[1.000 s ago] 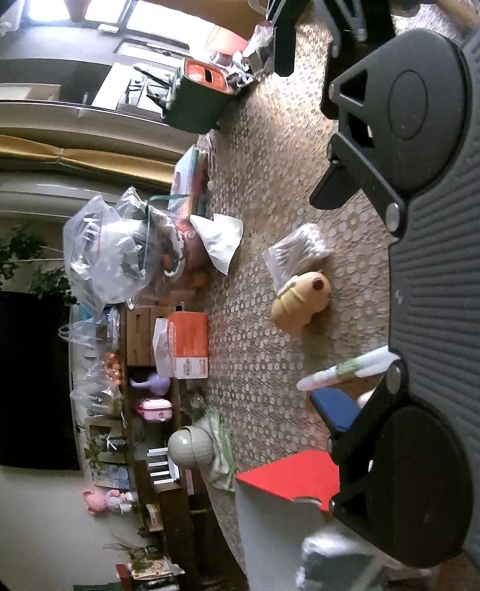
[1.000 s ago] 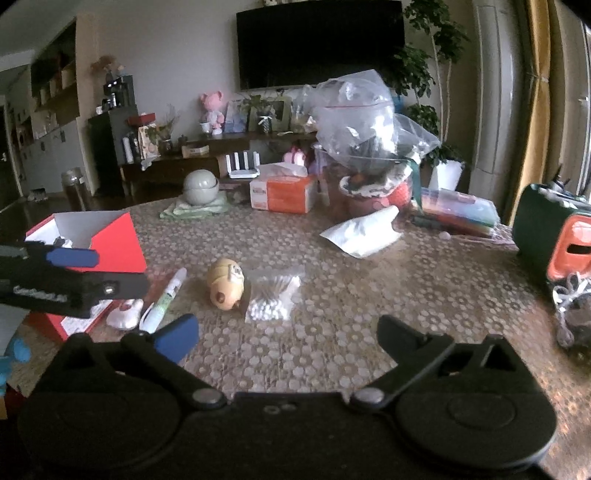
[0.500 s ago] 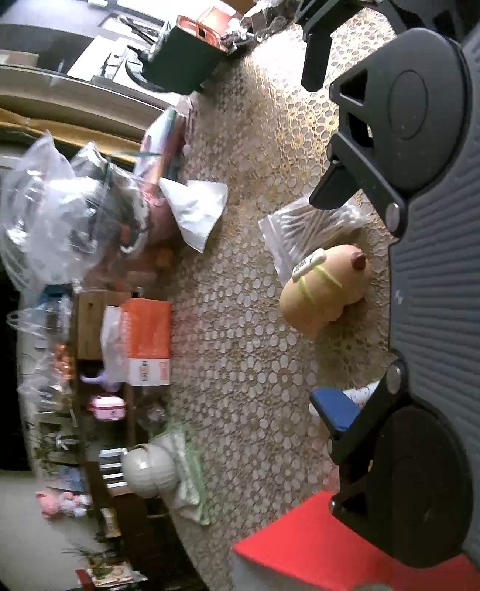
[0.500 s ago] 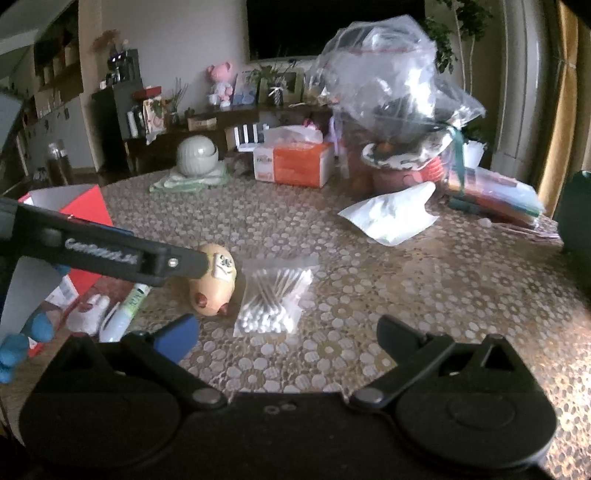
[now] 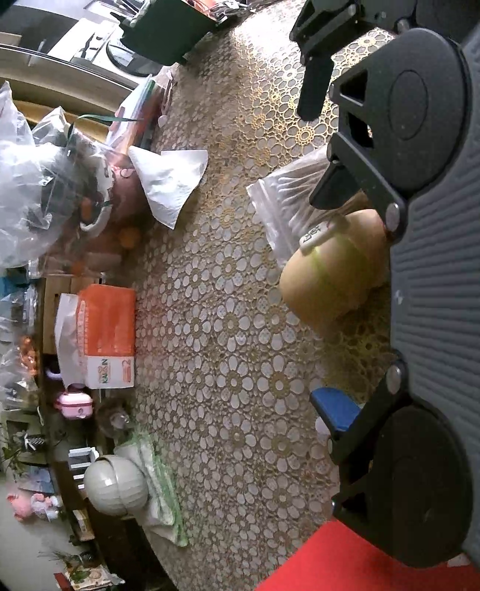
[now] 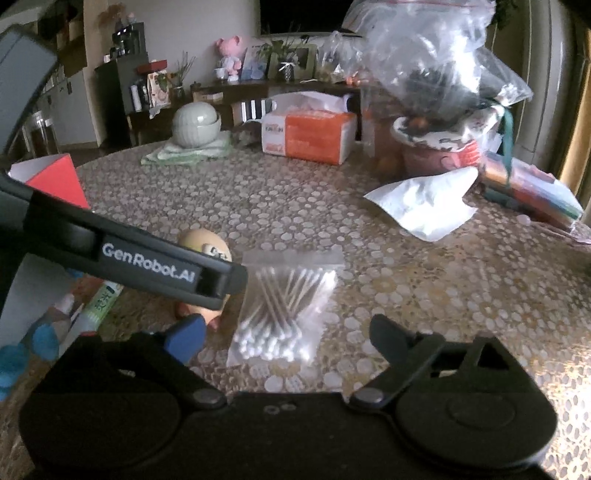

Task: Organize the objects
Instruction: 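Reach the left tool to the yellow plush toy while the right tool reaches the cotton swab bag, then grasp the yellow plush toy with the left tool while the right tool grasps the swab bag, then carry the plush toy and cotton swab bag over the shoebox with both tools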

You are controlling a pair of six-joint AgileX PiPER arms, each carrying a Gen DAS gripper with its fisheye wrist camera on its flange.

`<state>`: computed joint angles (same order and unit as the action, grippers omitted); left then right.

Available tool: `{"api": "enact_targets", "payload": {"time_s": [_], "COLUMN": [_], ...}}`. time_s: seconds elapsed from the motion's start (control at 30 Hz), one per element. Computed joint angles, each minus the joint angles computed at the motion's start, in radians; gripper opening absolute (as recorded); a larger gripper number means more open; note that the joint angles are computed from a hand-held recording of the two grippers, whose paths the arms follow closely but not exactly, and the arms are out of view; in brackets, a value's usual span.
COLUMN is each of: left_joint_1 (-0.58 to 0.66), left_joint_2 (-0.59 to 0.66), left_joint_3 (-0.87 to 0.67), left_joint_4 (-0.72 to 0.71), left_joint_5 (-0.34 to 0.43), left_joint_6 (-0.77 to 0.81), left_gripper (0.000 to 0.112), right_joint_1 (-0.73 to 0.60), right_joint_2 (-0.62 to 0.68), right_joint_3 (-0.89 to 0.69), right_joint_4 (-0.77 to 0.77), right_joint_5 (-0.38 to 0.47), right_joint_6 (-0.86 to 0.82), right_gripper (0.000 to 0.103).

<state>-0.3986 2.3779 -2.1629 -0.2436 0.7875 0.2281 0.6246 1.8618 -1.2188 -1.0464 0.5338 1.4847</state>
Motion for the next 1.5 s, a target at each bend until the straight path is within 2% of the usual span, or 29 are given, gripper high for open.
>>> {"api": "enact_targets", "payload": {"time_s": [0.1, 0.2, 0.3, 0.33, 0.4, 0.47, 0.57, 0.6, 0.7, 1.13, 1.33, 1.5], "left_joint_1": [0.004, 0.008, 0.013, 0.014, 0.017, 0.023, 0.015, 0.017, 0.024, 0.049, 0.068, 0.103], "left_joint_2": [0.031, 0.048, 0.041, 0.035, 0.037, 0.039, 0.0, -0.012, -0.052, -0.318, -0.479, -0.6], "left_joint_3": [-0.048, -0.072, -0.053, -0.04, -0.046, -0.051, 0.019, 0.04, 0.104, 0.446, 0.621, 0.736], "left_joint_4": [-0.01, -0.036, -0.072, -0.08, -0.09, -0.117, -0.1, -0.11, -0.141, -0.273, -0.346, -0.408], "left_joint_5": [0.034, 0.05, 0.031, 0.019, 0.026, 0.038, -0.015, -0.027, -0.055, -0.118, -0.138, -0.123], "left_joint_6": [-0.007, 0.018, 0.055, 0.065, 0.072, 0.089, 0.098, 0.112, 0.136, 0.285, 0.384, 0.467], "left_gripper": [0.103, 0.102, 0.1, 0.097, 0.08, 0.075, 0.073, 0.072, 0.071, 0.071, 0.071, 0.071], "right_joint_1": [-0.008, -0.017, -0.029, -0.032, -0.027, -0.024, -0.024, -0.021, -0.011, 0.149, 0.266, 0.367], "right_joint_2": [0.018, 0.03, 0.035, 0.036, 0.036, 0.038, 0.037, 0.035, 0.024, -0.125, -0.19, -0.224], "right_joint_3": [-0.017, -0.028, -0.027, -0.024, -0.02, -0.023, -0.028, -0.03, -0.027, 0.049, 0.046, 0.022], "right_joint_4": [0.005, 0.027, 0.046, 0.046, 0.017, 0.01, 0.022, 0.032, 0.033, 0.018, 0.04, 0.046], "right_joint_5": [-0.012, -0.023, -0.038, -0.042, -0.034, -0.023, -0.015, -0.006, 0.015, 0.179, 0.318, 0.435], "right_joint_6": [-0.006, -0.043, -0.055, -0.048, -0.013, -0.013, -0.033, -0.044, -0.035, 0.06, 0.09, 0.113], "right_gripper": [0.092, 0.082, 0.076, 0.074, 0.07, 0.064, 0.048, 0.04, 0.034, 0.032, 0.032, 0.033]}}
